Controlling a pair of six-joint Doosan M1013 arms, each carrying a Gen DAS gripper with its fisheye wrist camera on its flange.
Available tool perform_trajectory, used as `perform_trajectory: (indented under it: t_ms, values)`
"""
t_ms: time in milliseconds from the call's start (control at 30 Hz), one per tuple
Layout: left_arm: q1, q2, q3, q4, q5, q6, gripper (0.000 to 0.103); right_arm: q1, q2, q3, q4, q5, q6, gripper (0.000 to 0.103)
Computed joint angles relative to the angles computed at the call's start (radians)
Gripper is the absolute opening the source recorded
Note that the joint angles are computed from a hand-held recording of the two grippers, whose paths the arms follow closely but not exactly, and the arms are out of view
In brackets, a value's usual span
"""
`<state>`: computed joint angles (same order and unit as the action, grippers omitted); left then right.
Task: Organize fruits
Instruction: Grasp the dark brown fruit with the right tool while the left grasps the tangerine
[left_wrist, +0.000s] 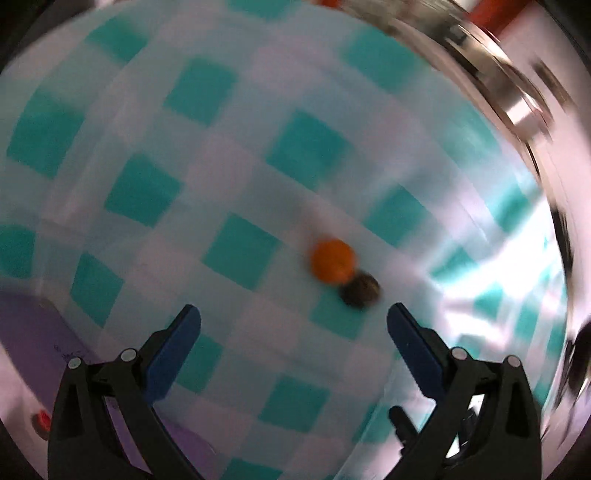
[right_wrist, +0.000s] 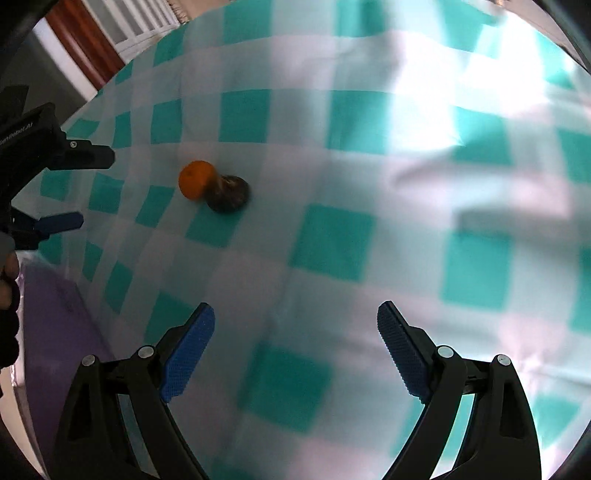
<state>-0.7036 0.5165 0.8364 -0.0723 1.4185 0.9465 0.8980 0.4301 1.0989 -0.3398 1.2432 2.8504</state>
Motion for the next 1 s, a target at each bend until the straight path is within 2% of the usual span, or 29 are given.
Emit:
perform_trajectory:
  t_ms: [67, 167, 367, 500, 567, 600, 700, 900, 933, 967, 1000]
  values:
    - [0.03, 0.008, 0.0, -0.015, 0.004, -0.046, 0.101, -0.015, 0.031, -0.038, 0.014, 0.001, -0.04, 0.087]
    - [0.05, 0.018, -0.005, -0.025, 0.01, -0.046, 0.101, -0.035, 0.085, -0.109, 0.012, 0.012, -0.099, 0.087]
    - [0.052, 0.053, -0.048, -0.043, 0.05, 0.029, 0.101, -0.065, 0.174, -0.231, -0.003, 0.061, -0.216, 0.086]
    - [0.04, 0.087, -0.095, -0.034, 0.108, 0.095, 0.101, -0.057, 0.225, -0.308, -0.073, 0.134, -0.341, 0.067]
    - [0.028, 0.113, -0.135, -0.015, 0.147, 0.145, 0.101, -0.052, 0.217, -0.289, -0.085, 0.091, -0.38, 0.055]
    - [0.02, 0.125, -0.152, -0.003, 0.16, 0.172, 0.101, -0.049, 0.215, -0.285, -0.089, 0.081, -0.392, 0.041]
    - [0.002, 0.158, -0.2, 0.009, 0.184, 0.242, 0.101, -0.038, 0.203, -0.266, -0.107, 0.09, -0.374, 0.042]
    - [-0.039, 0.219, -0.272, 0.06, 0.216, 0.315, 0.101, -0.014, 0.125, -0.144, -0.122, 0.098, -0.163, 0.042]
    - [-0.051, 0.23, -0.282, 0.095, 0.221, 0.334, 0.099, -0.011, 0.116, -0.131, -0.119, 0.101, -0.145, 0.042]
    - [-0.053, 0.234, -0.278, 0.11, 0.214, 0.348, 0.084, -0.007, 0.106, -0.117, -0.117, 0.103, -0.128, 0.042]
    - [-0.059, 0.237, -0.277, 0.127, 0.217, 0.361, 0.077, -0.004, 0.097, -0.106, -0.115, 0.106, -0.115, 0.042]
